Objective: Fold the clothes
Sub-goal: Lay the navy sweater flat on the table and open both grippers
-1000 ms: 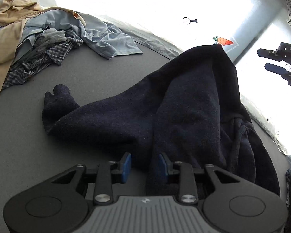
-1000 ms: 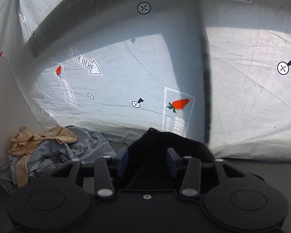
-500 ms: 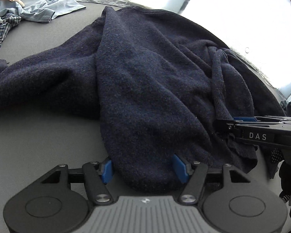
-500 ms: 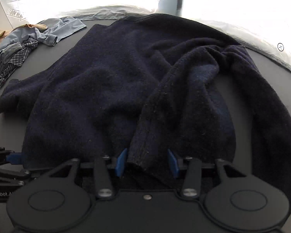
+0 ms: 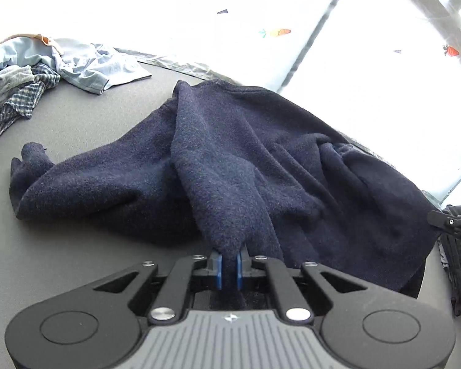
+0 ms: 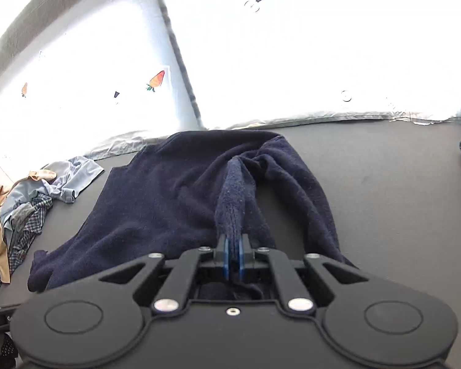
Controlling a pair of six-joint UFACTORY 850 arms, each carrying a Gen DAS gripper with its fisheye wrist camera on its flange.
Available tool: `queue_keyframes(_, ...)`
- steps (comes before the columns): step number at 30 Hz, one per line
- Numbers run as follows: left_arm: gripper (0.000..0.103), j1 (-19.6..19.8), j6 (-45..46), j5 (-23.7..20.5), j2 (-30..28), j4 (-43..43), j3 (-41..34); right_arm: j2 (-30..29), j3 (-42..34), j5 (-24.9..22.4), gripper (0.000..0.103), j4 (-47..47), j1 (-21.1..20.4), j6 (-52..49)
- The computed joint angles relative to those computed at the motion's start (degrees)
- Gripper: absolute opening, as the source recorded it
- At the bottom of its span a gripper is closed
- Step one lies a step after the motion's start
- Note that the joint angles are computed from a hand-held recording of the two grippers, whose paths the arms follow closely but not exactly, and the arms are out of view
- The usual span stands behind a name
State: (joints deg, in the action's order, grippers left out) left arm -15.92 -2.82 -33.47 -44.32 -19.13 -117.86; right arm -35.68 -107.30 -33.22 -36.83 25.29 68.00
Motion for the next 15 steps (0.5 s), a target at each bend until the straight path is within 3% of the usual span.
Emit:
queue_keyframes(3, 0.008, 0.8, -3.8, 1.0, 2.8, 1.6, 0.5, 8.2, 8.8, 0.8, 0.006, -5.5, -0.5, 8.3)
queue_keyframes(5, 0.008, 1.3, -5.1, 2.0, 5.7, 2.3, 2.8, 13.9, 15.1, 3.5, 0.006, -4.2, -1.1, 12.0)
queue_keyframes(9, 0.008, 2.5, -6.2, 2.2, 12.1, 2.6, 9.4, 20.8, 22.3, 4.2, 0.006, 2.3, -0.7, 10.5)
queue_keyframes(13, 0.009, 1.6, -12.7, -2.8, 14.7, 12.4, 14.6, 23.0, 27.6, 4.0, 0.007, 16.7, 0.3, 2.0)
queue_keyframes(15, 0.012, 0.9, -16.5, -7.1, 14.2, 17.5, 16.2, 21.7, 28.2, -0.2, 0.008, 24.4, 0.9, -4.0)
